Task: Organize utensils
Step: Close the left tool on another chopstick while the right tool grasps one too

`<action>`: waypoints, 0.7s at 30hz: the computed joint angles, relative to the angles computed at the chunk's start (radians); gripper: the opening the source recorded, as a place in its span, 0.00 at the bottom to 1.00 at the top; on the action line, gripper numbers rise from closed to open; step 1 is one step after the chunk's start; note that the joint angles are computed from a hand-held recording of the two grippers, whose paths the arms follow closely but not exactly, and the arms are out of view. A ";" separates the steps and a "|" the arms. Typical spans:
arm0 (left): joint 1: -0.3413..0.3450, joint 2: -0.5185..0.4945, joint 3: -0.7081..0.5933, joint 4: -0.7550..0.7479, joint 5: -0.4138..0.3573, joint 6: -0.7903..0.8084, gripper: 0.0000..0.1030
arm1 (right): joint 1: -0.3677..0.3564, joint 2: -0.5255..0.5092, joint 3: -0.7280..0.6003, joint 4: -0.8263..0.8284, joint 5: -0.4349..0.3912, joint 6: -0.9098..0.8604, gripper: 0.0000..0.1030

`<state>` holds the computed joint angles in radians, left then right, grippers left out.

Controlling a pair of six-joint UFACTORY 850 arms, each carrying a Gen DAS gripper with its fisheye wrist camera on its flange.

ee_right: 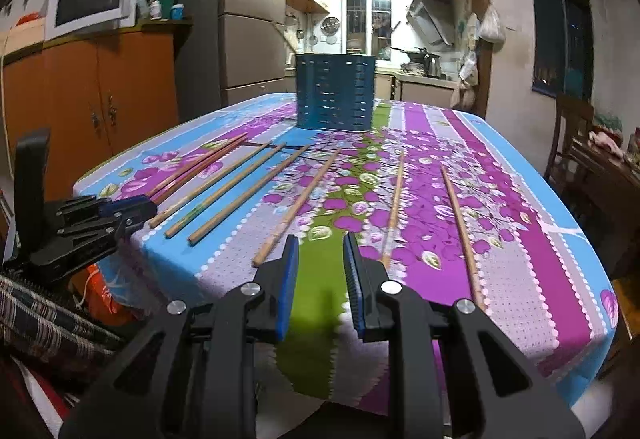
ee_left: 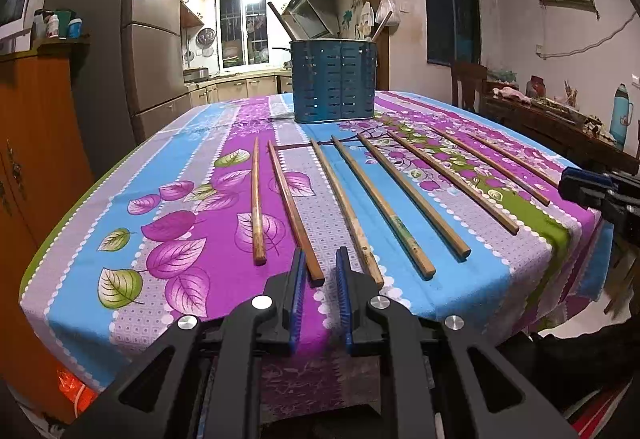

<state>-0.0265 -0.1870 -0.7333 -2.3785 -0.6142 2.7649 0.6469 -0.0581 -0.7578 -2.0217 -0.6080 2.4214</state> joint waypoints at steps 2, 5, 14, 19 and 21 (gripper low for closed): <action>0.002 -0.001 0.004 -0.002 -0.012 -0.004 0.13 | 0.009 -0.014 -0.010 0.003 0.005 -0.013 0.21; 0.008 -0.004 0.008 -0.006 -0.030 -0.006 0.11 | 0.017 -0.035 -0.031 0.021 0.027 -0.043 0.21; 0.026 -0.006 0.020 0.022 -0.071 -0.033 0.10 | 0.039 -0.057 -0.068 0.077 0.051 -0.147 0.21; 0.030 -0.007 0.018 0.031 -0.073 -0.042 0.09 | 0.039 -0.066 -0.082 0.072 0.074 -0.164 0.21; 0.030 -0.007 0.019 0.031 -0.074 -0.042 0.09 | 0.044 -0.078 -0.096 0.051 0.083 -0.173 0.21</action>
